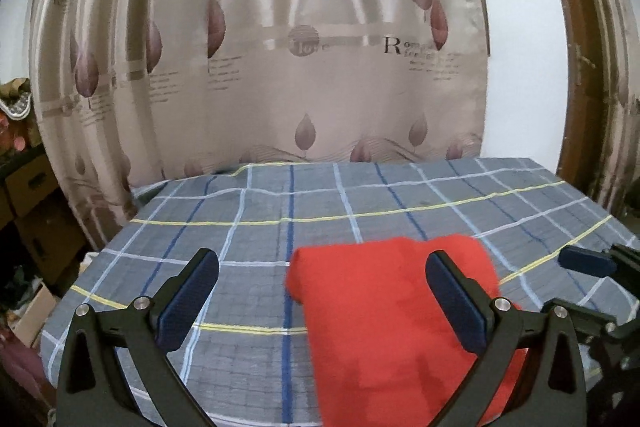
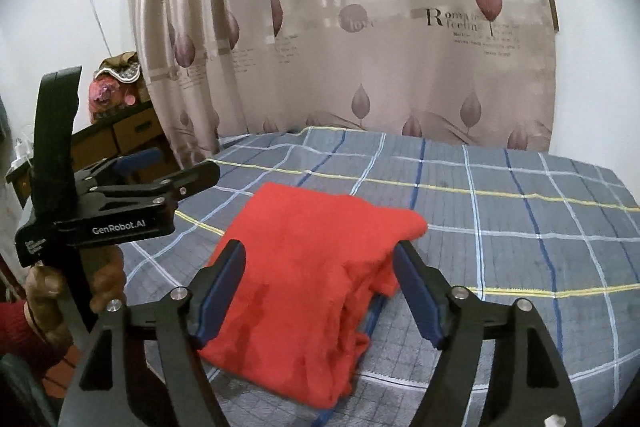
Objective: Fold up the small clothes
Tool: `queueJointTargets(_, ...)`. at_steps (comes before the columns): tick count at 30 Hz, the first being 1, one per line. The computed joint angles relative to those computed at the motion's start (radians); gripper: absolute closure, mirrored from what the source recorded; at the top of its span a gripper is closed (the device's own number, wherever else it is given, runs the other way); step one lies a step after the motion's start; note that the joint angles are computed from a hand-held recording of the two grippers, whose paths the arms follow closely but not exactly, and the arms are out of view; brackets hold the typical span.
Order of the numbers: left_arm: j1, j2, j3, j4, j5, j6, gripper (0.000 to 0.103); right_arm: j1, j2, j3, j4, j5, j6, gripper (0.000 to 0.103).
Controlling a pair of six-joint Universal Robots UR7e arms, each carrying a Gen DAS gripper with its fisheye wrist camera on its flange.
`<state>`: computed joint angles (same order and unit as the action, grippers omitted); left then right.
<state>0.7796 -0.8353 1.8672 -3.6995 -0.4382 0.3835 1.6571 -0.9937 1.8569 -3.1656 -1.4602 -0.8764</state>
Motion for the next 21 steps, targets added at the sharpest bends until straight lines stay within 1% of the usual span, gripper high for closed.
queueJointTargets(5, -0.001, -0.036, 0.025, 0.053, -0.060, -0.078, 0.000, 0.001, 0.001, 0.002, -0.008, -0.006, -0.007, 0.029)
queueJointTargets(11, -0.002, -0.041, 0.028, 0.088, -0.041, -0.132, 0.000, 0.003, 0.008, -0.002, -0.008, -0.020, -0.008, 0.029)
queueJointTargets(14, -0.001, -0.031, 0.024, 0.107, -0.021, -0.142, 0.000, 0.005, 0.011, -0.002, -0.007, -0.028, -0.012, 0.025)
queueJointTargets(16, 0.004, -0.031, 0.027, 0.122, -0.030, -0.156, 0.000, 0.004, 0.012, 0.001, -0.010, -0.028, -0.012, 0.024)
queueJointTargets(17, 0.005, -0.024, 0.026, 0.104, -0.033, -0.146, 0.000, 0.005, 0.012, 0.001, -0.010, -0.029, -0.014, 0.024)
queueJointTargets(20, -0.005, 0.019, 0.006, -0.015, 0.014, -0.047, 0.000, 0.005, 0.013, 0.003, -0.015, -0.030, -0.011, 0.022)
queueJointTargets(21, -0.007, 0.029, -0.002, -0.037, 0.023, -0.022, 0.000, 0.004, 0.012, 0.001, -0.012, -0.028, -0.013, 0.021)
